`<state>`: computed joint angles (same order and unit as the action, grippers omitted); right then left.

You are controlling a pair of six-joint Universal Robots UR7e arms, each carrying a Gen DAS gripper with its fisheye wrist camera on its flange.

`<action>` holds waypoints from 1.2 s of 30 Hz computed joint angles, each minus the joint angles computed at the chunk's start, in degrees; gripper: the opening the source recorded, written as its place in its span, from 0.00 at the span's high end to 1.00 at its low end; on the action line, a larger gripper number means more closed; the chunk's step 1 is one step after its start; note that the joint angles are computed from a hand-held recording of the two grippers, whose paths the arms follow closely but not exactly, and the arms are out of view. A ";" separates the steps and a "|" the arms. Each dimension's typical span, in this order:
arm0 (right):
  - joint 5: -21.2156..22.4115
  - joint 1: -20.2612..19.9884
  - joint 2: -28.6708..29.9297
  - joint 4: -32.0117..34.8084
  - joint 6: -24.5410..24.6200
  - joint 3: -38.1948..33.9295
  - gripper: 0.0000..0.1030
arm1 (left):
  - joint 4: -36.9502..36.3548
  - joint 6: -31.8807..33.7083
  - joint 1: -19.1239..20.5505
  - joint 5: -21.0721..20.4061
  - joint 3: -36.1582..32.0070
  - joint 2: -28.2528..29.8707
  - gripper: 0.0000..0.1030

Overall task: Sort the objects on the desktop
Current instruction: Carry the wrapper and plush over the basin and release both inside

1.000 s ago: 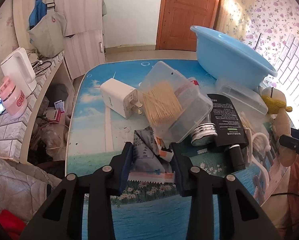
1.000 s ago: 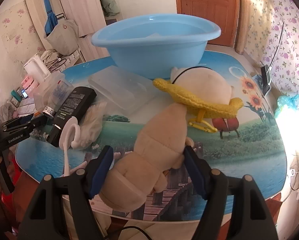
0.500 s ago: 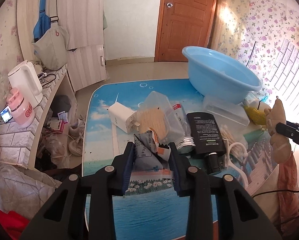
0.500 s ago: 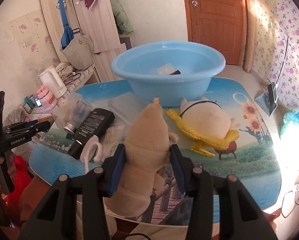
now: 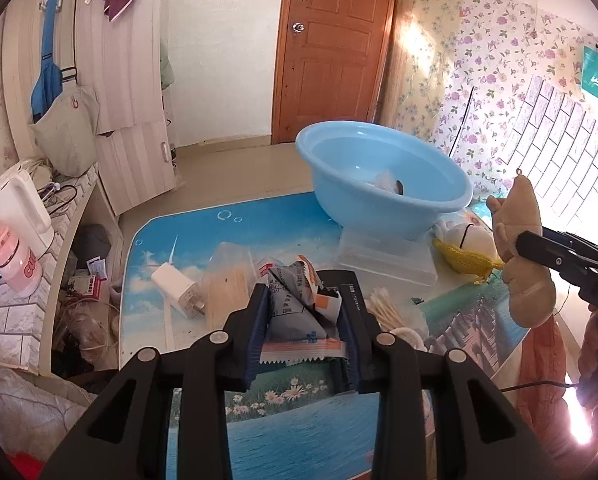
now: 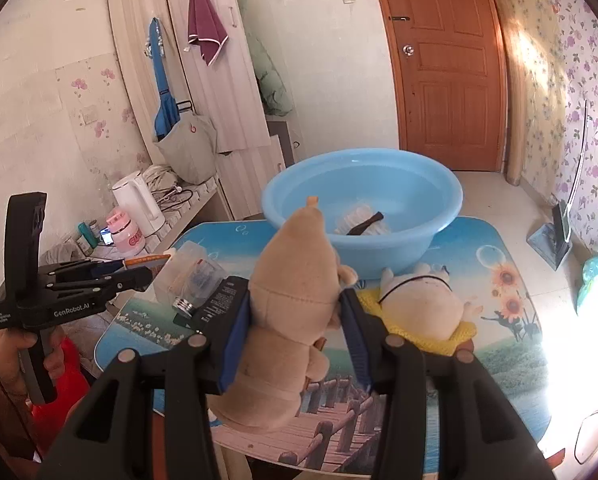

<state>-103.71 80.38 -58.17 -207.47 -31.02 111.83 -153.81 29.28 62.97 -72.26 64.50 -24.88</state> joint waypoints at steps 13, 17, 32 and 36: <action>1.08 -0.59 0.41 1.86 -0.78 -5.68 0.57 | 4.23 0.74 -2.18 -3.80 -9.40 6.18 0.69; 1.56 -1.14 1.10 2.87 -0.37 -7.96 0.57 | 6.86 1.07 -2.76 -4.62 -13.77 9.26 0.69; 0.71 -3.21 4.58 8.14 2.08 -16.29 0.57 | 19.09 3.11 -3.99 -8.19 -40.06 25.03 0.69; -0.59 -2.76 5.48 7.38 1.31 -17.49 0.57 | 21.67 4.32 -4.39 -8.64 -44.92 27.79 0.68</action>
